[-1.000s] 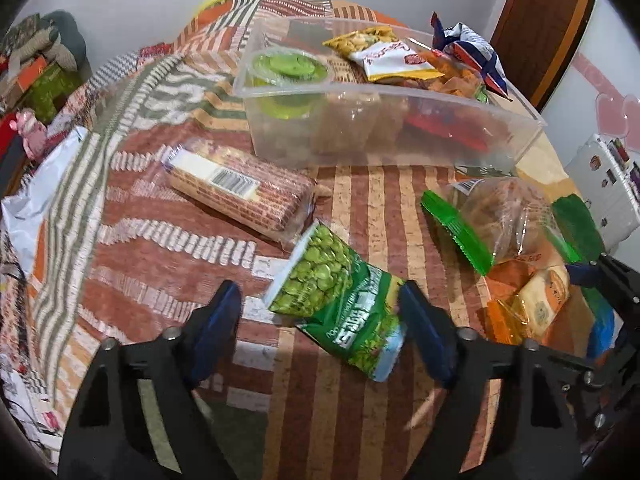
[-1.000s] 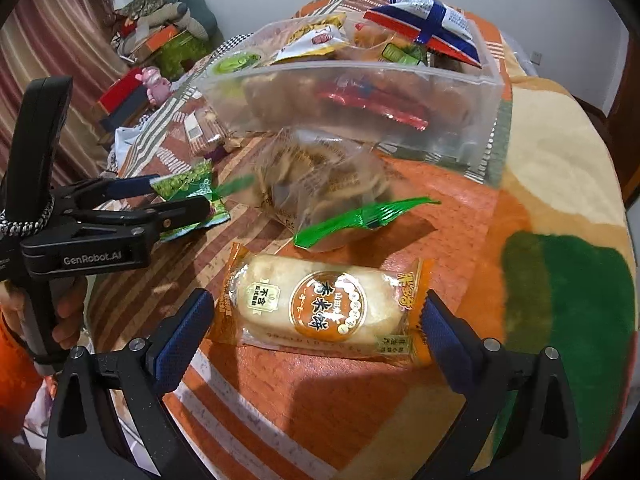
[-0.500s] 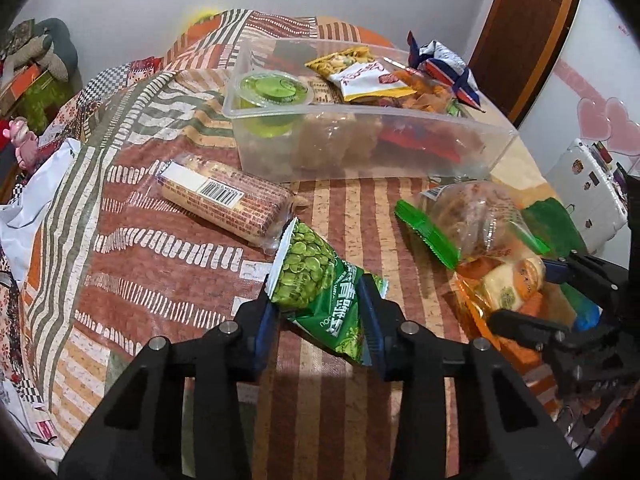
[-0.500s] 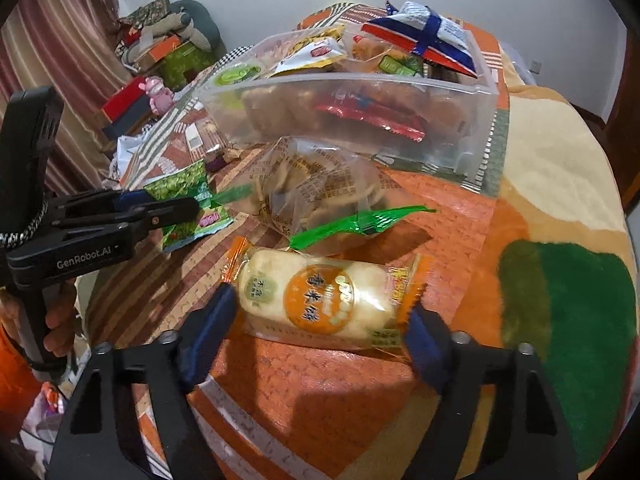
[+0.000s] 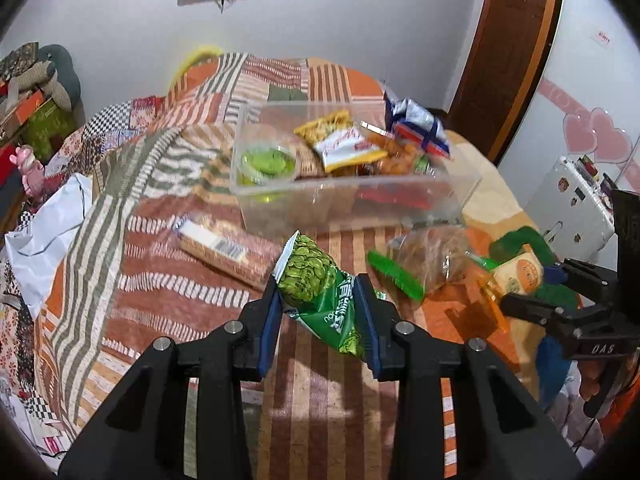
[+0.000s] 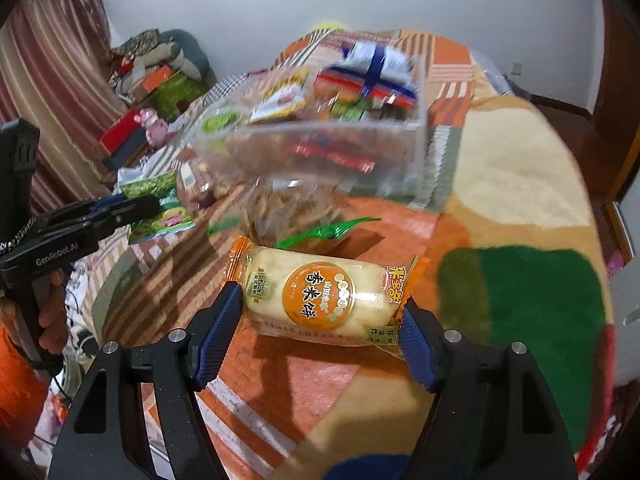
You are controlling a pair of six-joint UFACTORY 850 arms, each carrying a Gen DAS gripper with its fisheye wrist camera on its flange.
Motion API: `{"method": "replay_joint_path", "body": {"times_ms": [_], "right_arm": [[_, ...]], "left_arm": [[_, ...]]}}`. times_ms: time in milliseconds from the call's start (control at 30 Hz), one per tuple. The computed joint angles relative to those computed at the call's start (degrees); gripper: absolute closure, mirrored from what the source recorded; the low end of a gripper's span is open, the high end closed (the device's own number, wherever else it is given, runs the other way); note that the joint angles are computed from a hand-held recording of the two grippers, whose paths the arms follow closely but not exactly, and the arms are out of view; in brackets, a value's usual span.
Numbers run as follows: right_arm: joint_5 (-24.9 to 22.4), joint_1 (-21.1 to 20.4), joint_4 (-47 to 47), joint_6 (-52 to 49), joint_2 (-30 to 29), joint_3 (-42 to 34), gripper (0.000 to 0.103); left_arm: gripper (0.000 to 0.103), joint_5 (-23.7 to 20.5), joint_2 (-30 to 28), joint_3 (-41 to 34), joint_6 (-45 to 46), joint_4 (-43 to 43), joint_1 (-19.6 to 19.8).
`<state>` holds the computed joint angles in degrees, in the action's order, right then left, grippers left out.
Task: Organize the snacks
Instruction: 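Grasp the green pea snack bag with the left tool while the right grasps the round cake bun, then drop the pea snack bag into the box with the left tool while the right drops the cake bun in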
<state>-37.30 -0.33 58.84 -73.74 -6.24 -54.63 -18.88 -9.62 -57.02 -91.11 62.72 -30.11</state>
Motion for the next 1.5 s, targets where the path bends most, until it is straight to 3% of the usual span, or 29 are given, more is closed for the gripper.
{"method": "replay_joint_path", "body": {"times_ms": [400, 967, 1500], "right_arm": [[0.89, 0.71, 8.89, -5.34, -0.81, -5.2, 0.032], [2.72, 5.94, 13.14, -5.83, -9.76, -17.88, 0.032], [4.81, 10.13, 1.44, 6.41, -21.11, -30.42, 0.032]], "left_arm": [[0.068, -2.05, -0.12, -3.79, -5.55, 8.08, 0.67], [0.067, -1.39, -5.09, -12.07, -3.24, 9.65, 5.2], [0.067, 3.47, -15.05, -20.76, 11.51, -6.69, 10.57]]}}
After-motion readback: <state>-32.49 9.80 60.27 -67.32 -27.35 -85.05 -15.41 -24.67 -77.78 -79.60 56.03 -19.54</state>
